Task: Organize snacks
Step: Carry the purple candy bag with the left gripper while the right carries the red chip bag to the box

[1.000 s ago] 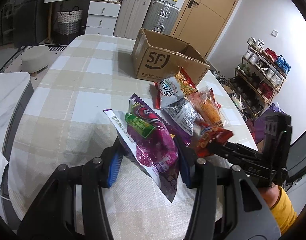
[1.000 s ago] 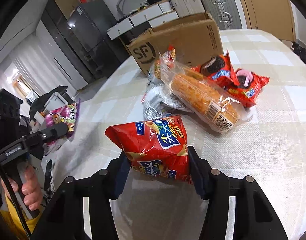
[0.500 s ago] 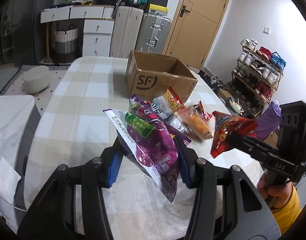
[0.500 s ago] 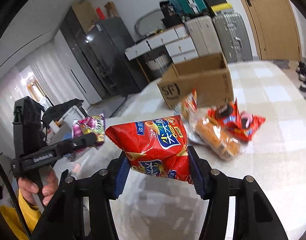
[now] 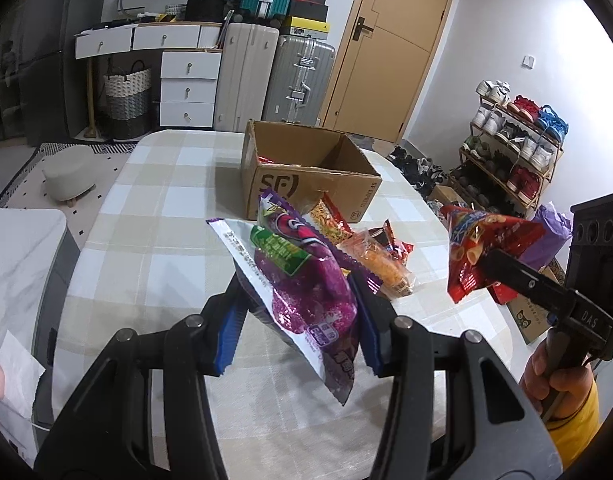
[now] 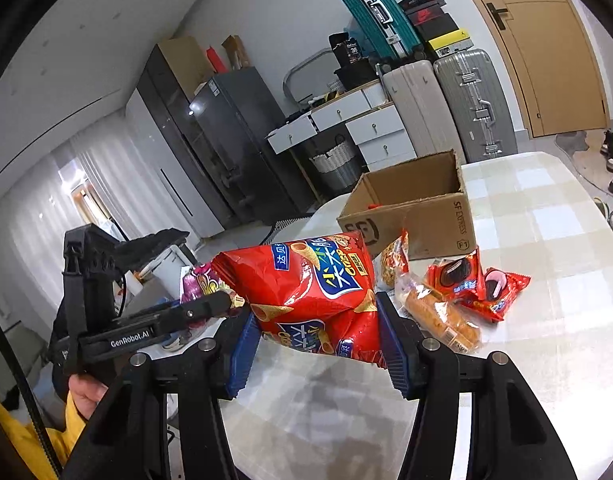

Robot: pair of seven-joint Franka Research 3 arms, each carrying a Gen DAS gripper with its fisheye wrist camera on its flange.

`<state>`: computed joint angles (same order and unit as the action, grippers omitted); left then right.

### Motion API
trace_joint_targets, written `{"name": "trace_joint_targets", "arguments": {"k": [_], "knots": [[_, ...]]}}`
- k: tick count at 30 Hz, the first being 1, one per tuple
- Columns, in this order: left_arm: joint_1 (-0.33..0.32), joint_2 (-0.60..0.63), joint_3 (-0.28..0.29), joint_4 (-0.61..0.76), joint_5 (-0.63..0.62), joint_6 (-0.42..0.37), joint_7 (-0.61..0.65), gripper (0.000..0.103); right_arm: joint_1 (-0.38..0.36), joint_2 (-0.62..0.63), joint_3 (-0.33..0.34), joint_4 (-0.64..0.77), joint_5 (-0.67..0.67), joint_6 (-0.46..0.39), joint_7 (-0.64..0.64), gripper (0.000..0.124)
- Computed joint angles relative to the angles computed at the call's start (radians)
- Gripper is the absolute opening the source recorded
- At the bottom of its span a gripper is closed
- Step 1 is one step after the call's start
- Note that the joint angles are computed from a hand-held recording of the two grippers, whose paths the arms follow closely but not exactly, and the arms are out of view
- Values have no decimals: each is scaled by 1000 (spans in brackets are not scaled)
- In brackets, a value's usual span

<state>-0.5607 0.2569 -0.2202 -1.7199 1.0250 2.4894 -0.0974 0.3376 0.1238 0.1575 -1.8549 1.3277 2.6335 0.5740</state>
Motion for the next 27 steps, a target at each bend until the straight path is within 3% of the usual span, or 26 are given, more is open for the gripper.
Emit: {"name": "trace_joint_targets", "arguments": {"k": [14,21,27], "knots": [[0,66,30,125,-49,-7,114,46,-42,56,-8,138,52,-36,-10,56],[9,114,56,233,-77,-33,193,46,-60,155,9,298,-49,-47,60,56],[12,221,80,420,-167,-70,331,46,-80,296,39,505,-190,-64,183,56]]}}
